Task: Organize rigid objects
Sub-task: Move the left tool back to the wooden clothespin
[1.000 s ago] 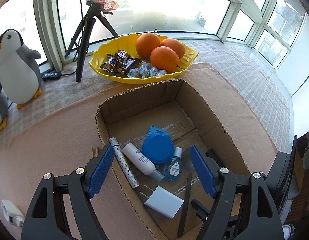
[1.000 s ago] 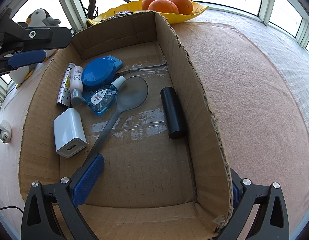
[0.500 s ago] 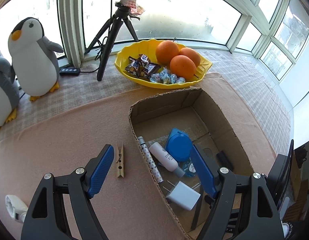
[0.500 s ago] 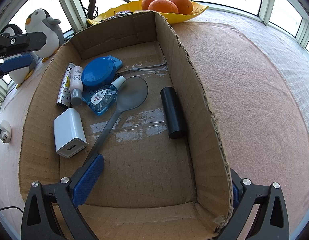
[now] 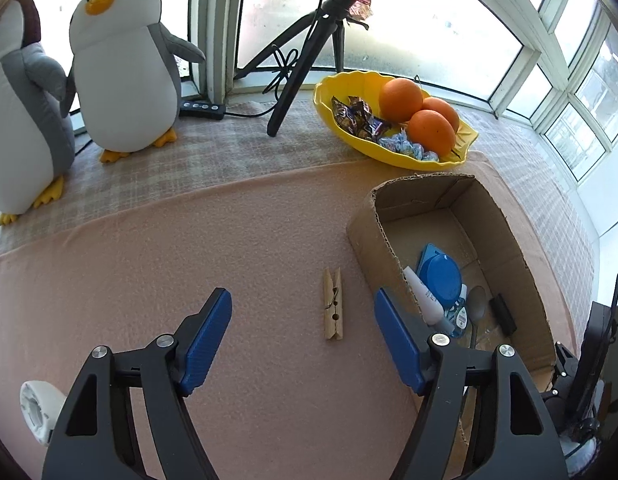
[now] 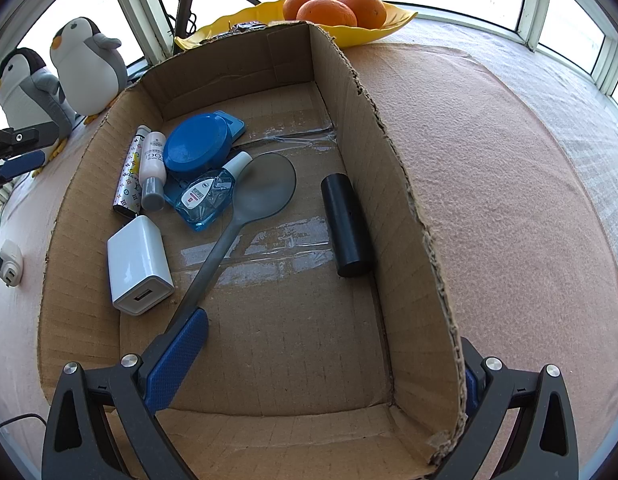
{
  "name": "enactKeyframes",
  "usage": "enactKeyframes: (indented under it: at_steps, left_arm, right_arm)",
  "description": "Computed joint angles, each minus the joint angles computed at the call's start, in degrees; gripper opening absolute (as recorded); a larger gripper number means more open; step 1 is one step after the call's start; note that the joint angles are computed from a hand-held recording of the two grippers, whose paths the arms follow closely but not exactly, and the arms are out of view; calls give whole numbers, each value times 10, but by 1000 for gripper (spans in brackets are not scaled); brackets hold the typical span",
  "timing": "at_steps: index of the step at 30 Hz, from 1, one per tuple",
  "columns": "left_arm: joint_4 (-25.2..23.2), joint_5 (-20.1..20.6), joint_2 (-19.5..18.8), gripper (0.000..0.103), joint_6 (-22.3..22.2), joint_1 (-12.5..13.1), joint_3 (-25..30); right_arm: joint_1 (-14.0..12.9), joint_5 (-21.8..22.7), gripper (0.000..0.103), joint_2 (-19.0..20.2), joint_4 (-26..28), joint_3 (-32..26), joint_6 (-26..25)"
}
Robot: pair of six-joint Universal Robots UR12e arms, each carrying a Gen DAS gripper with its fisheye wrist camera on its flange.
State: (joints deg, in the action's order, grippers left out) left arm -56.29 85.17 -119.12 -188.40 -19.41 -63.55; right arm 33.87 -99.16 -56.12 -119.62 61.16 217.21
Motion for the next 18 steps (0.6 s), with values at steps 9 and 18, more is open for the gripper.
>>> enactKeyframes:
  at_steps: [9, 18]
  left_arm:
    - [-23, 6, -8, 51, 61, -10, -9]
    - [-30, 12, -20, 41, 93, -18, 0]
  right_arm:
    - [0, 0, 103, 0, 0, 0, 0]
    - [0, 1, 103, 1, 2, -2, 1]
